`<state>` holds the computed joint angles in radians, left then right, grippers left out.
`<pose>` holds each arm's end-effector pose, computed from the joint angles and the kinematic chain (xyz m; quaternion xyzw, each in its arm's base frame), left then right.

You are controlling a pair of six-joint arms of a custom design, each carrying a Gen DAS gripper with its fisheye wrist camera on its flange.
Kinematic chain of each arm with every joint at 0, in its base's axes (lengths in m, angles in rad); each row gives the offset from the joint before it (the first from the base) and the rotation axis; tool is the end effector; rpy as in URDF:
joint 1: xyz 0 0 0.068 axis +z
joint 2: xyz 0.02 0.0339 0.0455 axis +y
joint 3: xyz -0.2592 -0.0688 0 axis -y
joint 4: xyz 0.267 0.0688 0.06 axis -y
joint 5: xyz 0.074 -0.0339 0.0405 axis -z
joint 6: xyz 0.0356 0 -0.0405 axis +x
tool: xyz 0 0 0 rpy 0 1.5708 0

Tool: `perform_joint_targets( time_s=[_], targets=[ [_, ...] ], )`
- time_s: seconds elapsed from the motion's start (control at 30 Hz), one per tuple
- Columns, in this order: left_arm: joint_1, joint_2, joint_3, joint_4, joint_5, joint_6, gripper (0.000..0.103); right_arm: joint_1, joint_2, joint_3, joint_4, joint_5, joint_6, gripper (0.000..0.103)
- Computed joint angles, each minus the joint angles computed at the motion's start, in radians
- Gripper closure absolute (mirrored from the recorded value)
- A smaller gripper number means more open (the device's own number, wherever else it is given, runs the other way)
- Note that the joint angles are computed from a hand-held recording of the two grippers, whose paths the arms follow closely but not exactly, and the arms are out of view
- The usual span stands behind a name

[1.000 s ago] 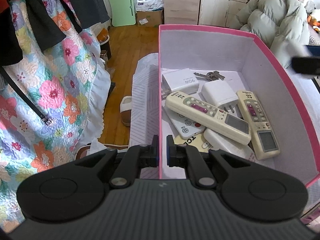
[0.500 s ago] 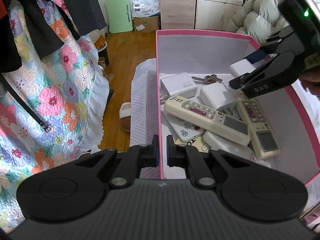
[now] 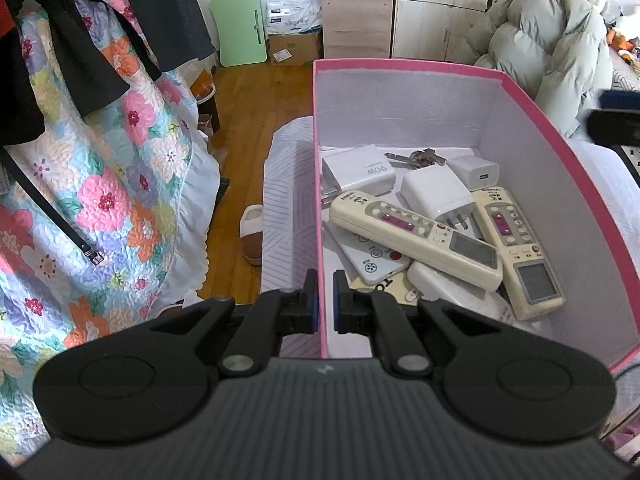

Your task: Organize rigid objects

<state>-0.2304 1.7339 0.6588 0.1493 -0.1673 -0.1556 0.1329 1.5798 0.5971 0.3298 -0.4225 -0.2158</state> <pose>0.3007 -0.0644 0.0758 0.0089 0.9455 0.0172 0.3252 0.3003 0.0549 0.1192 -0.2435 0.8472 0.1699 0.4406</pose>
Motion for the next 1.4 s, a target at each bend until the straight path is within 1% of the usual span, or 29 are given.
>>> perform_joint_targets(
  time_s=[0.1, 0.13, 0.17, 0.27, 0.37, 0.47, 0.6, 0.67, 0.77, 0.87, 1.0, 1.1, 1.2, 1.23, 1.3, 1.37, 1.4],
  targets=[
    [-0.004, 0.013, -0.002, 0.007, -0.006, -0.011, 0.097, -0.053, -0.072, -0.116, 0.062, -0.058, 0.057, 0.037],
    [0.0, 0.022, 0.004, 0.0, 0.001, -0.023, 0.098, -0.075, -0.087, -0.16, 0.102, -0.083, 0.072, 0.037],
    [0.002, 0.027, 0.005, -0.004, 0.006, -0.035, 0.098, -0.093, -0.089, -0.201, 0.155, -0.1, 0.091, 0.037],
    [-0.005, 0.011, -0.009, -0.012, -0.002, -0.062, 0.098, -0.151, -0.091, -0.279, 0.242, -0.156, 0.133, 0.037],
    [-0.024, -0.05, -0.042, -0.029, -0.025, -0.085, 0.098, -0.199, -0.104, -0.306, 0.251, -0.192, 0.129, 0.037],
    [-0.042, -0.124, -0.069, -0.066, -0.051, -0.092, 0.097, -0.206, -0.137, -0.322, 0.228, -0.186, 0.125, 0.036],
    [-0.083, -0.231, -0.106, -0.125, -0.11, -0.112, 0.097, -0.211, -0.201, -0.353, 0.199, -0.173, 0.114, 0.036],
    [-0.101, -0.291, -0.126, -0.152, -0.121, -0.125, 0.096, -0.227, -0.264, -0.381, 0.166, -0.182, 0.1, 0.036],
    [-0.159, -0.394, -0.157, -0.205, -0.175, -0.15, 0.096, -0.251, -0.354, -0.414, 0.111, -0.185, 0.069, 0.036],
    [-0.227, -0.488, -0.188, -0.247, -0.202, -0.183, 0.095, -0.275, -0.42, -0.453, 0.096, -0.188, 0.053, 0.036],
    [-0.343, -0.55, -0.204, -0.297, -0.278, -0.252, 0.096, -0.318, -0.493, -0.477, 0.022, -0.216, 0.03, 0.036],
    [-0.425, -0.603, -0.219, -0.331, -0.313, -0.315, 0.095, -0.339, -0.59, -0.488, -0.079, -0.186, 0.013, 0.036],
    [-0.517, -0.613, -0.218, -0.356, -0.384, -0.382, 0.095, -0.376, -0.673, -0.486, -0.192, -0.182, -0.029, 0.036],
    [-0.545, -0.611, -0.213, -0.367, -0.403, -0.404, 0.093, -0.39, -0.698, -0.49, -0.22, -0.185, -0.046, 0.036],
    [-0.585, -0.604, -0.201, -0.393, -0.428, -0.459, 0.086, -0.42, -0.753, -0.494, -0.281, -0.193, -0.075, 0.035],
    [-0.624, -0.594, -0.191, -0.412, -0.463, -0.505, 0.066, -0.446, -0.78, -0.488, -0.342, -0.206, -0.099, 0.033],
    [-0.646, -0.585, -0.185, -0.422, -0.486, -0.528, 0.061, -0.454, -0.791, -0.482, -0.373, -0.208, -0.109, 0.033]
  ],
)
